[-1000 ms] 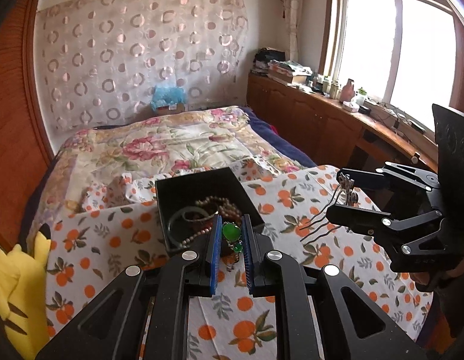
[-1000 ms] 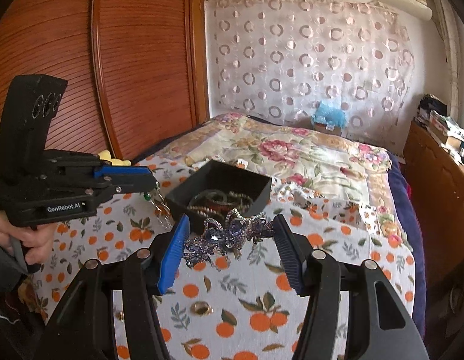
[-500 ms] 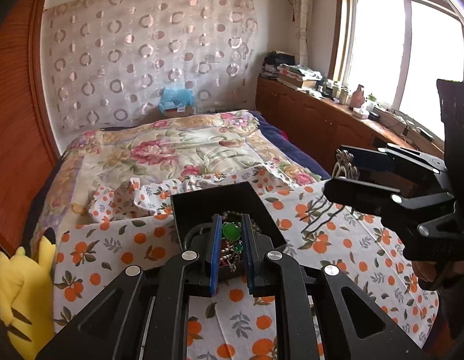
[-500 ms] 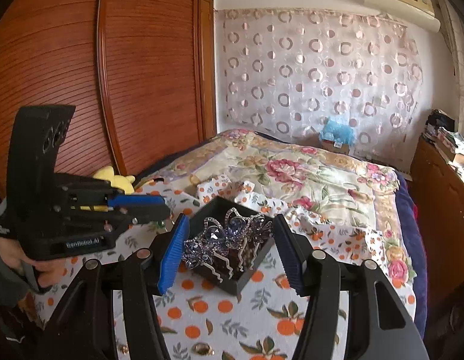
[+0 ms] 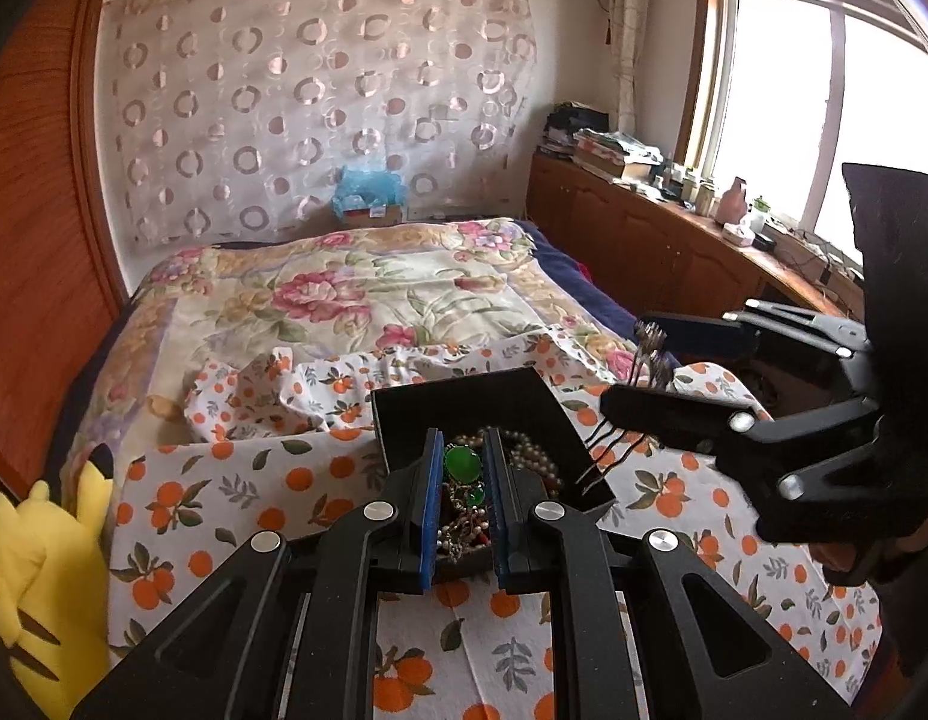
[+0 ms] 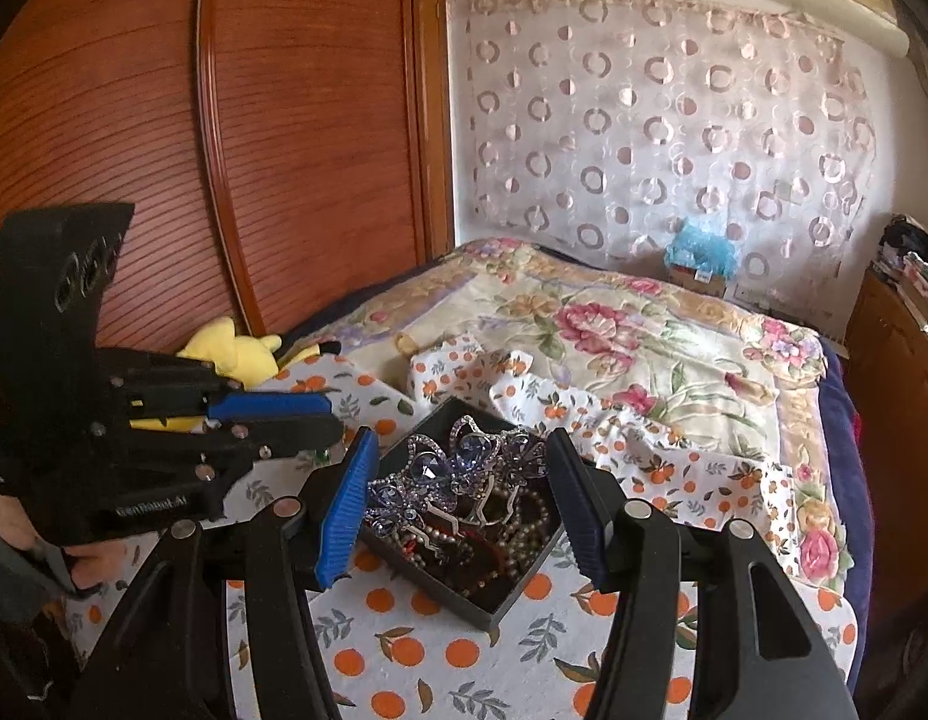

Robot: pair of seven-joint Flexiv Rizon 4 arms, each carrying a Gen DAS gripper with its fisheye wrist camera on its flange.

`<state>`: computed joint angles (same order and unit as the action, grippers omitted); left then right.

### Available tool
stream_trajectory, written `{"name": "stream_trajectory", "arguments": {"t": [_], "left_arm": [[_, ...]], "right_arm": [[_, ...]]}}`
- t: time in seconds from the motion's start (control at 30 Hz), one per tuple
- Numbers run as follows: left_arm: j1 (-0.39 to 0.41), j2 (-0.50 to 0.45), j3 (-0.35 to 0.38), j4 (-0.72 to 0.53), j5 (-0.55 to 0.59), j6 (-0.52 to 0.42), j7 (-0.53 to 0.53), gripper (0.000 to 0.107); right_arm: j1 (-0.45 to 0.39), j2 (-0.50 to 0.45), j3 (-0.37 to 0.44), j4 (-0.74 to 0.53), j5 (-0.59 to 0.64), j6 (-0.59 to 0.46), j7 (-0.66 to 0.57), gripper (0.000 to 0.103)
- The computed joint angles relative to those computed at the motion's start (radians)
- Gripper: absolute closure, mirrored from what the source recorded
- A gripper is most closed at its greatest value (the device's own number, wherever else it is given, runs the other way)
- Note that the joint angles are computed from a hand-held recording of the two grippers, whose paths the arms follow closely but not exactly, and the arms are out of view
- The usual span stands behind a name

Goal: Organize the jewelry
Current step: 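Carry the comb and pendant into the black box and open both grippers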

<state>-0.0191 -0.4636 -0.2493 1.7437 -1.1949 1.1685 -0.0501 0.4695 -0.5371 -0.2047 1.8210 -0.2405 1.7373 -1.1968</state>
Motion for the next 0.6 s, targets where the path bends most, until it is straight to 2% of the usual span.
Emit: {"name": "stream_trajectory", "arguments": {"t": [0.1,0.33,0.43,0.6], "left_arm": [[0.000,0.000,0.000,0.000,-0.005,0.002,0.007,0.095],[0.004,-0.013,0.000,-0.021,-0.002,0.000,-0.008,0.095],[0.007,-0.021,0.000,-0.034,0.013,-0.005,-0.025,0.095],[0.010,-0.030,-0.002,-0.045,0.035,-0.005,-0.039,0.095]], "right_arm": [[-0.019,-0.021,0.021,-0.030,-0.007,-0.044,0.013,0.043],[-0.144,-0.079,0.162,-0.124,-0.040,-0.156,0.028,0.043],[-0.173,-0.105,0.198,-0.158,-0.047,-0.194,0.027,0.043],[-0.206,-0.128,0.241,-0.181,-0.040,-0.208,0.021,0.039]]}}
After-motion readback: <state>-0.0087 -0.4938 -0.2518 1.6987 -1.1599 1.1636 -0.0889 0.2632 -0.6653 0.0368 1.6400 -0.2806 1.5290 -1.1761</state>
